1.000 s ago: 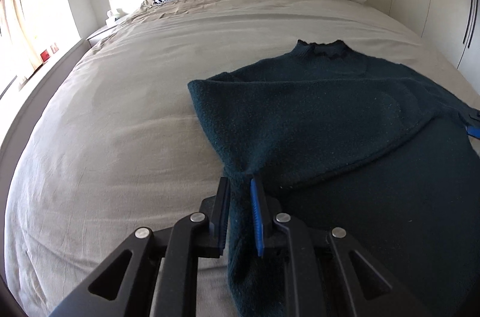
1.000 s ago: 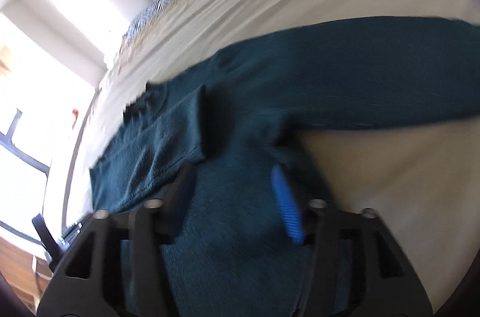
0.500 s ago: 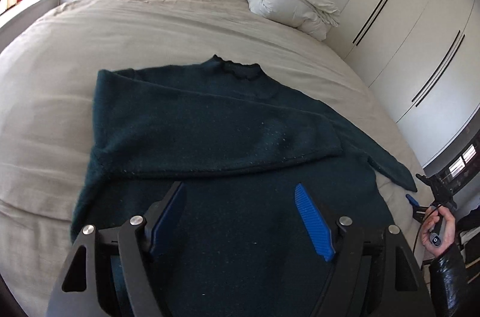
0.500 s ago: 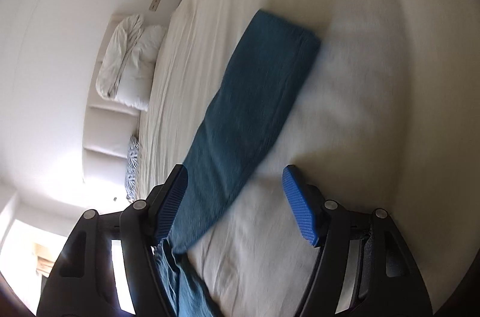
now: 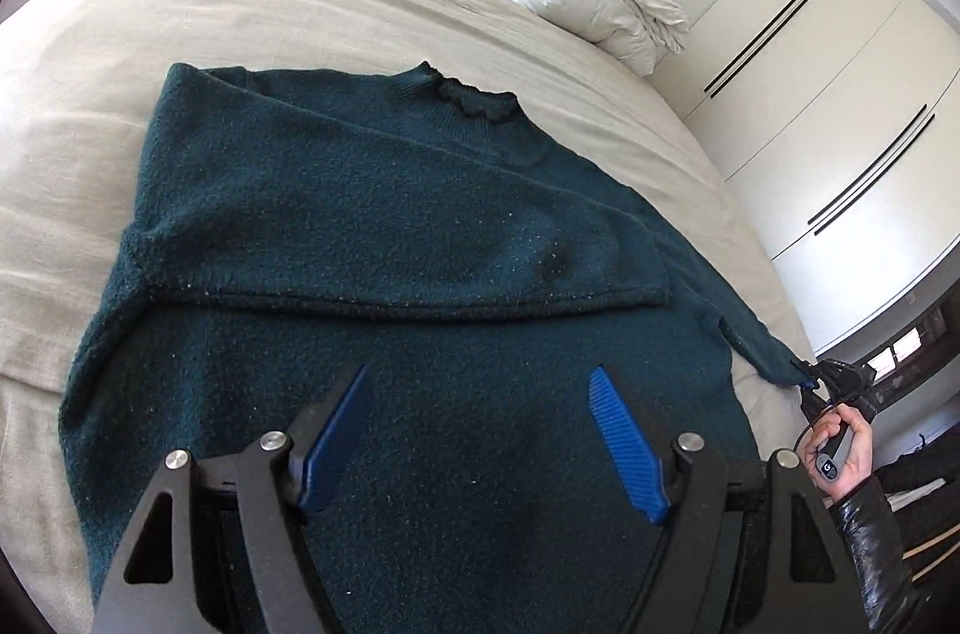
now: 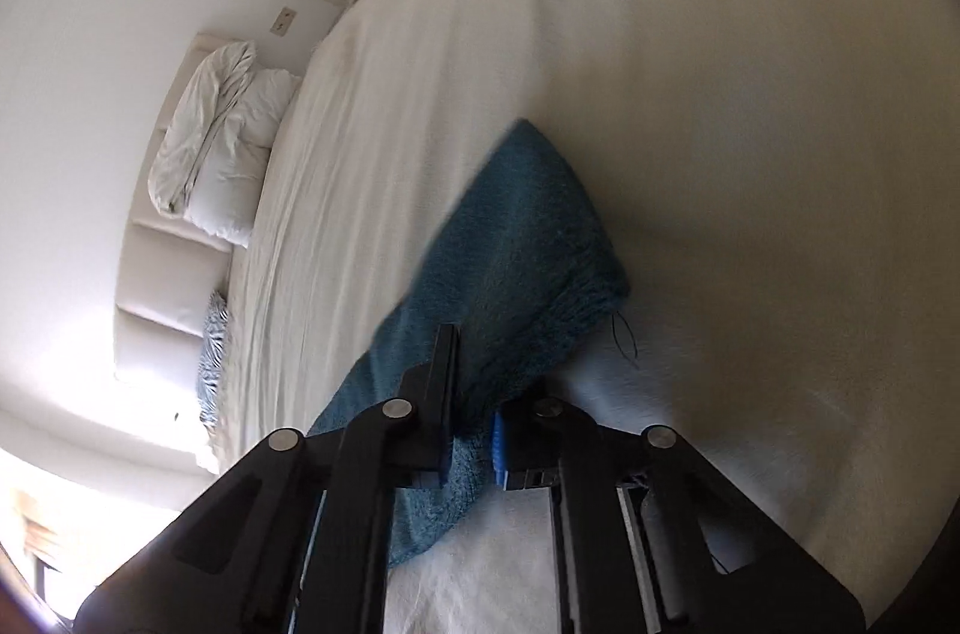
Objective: Fold small clothes
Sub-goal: 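Grasp the other sleeve with the right gripper and fold it across the body, then grasp the second side edge with the left gripper and fold it toward the center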
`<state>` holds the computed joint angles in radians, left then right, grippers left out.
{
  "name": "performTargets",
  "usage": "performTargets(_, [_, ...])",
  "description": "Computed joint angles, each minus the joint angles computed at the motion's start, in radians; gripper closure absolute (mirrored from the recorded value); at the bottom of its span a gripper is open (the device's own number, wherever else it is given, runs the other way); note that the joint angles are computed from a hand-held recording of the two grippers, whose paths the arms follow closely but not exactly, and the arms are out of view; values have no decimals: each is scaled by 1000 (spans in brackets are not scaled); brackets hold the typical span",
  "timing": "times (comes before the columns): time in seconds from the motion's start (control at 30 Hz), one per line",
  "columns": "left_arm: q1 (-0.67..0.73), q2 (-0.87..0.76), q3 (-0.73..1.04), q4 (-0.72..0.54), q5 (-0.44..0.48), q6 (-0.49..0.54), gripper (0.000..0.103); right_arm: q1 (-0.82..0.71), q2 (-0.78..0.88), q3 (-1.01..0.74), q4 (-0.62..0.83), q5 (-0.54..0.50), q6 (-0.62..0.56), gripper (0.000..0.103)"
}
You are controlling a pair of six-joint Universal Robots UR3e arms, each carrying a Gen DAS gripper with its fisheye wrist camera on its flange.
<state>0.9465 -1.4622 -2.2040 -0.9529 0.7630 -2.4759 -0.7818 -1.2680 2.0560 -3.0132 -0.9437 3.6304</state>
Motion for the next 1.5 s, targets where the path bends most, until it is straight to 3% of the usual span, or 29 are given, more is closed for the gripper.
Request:
performTargets(0.23, [-9,-22,60,-78,-66,-8,26,405,-77,-297,206,-197,-160,95])
performTargets(0.47, [-32,-95,138,-175,-139,-27,26,966,181,-698,352,-463,-376,95])
performTargets(0.67, [-51,-203,176,-230,-166,-56,26,1135,377,-854,480,-526,-392,94])
performTargets(0.77, [-87,-259,200,-229,-163,-94,26,1153,376,-785,450,-520,-337,91])
performTargets(0.87, [-129,-304,225,-221,-178,-130,26,1130,313,-649,354,-462,-313,80])
performTargets(0.9, [-144,-314,231,-216,-187,-140,25,1131,266,-547,294,-443,-309,66])
performTargets(0.93, [-160,-325,240,-213,-195,-149,23,1125,238,-486,252,-420,-308,43])
performTargets(0.97, [-173,-334,247,-204,-198,-162,22,1114,233,-467,221,-400,-309,35])
performTargets(1.07, [-222,-375,276,-158,-190,-211,22,1106,180,-390,190,-396,-312,32])
performTargets(1.13, [-245,-396,285,-107,-182,-253,23,1061,89,-269,176,-331,-271,32])
performTargets(1.2, [-269,-417,314,-105,-177,-266,42,1002,42,-162,127,-249,-228,32])
performTargets(1.27, [-307,-447,378,-131,-135,-286,81,958,12,-83,83,-201,-207,32])
performTargets(1.33, [-340,-458,407,-93,-90,-328,95,915,-25,-5,45,-156,-199,32])
performTargets(1.5, [-362,-410,407,-27,-61,-339,95,851,-62,84,-5,-95,-187,32])
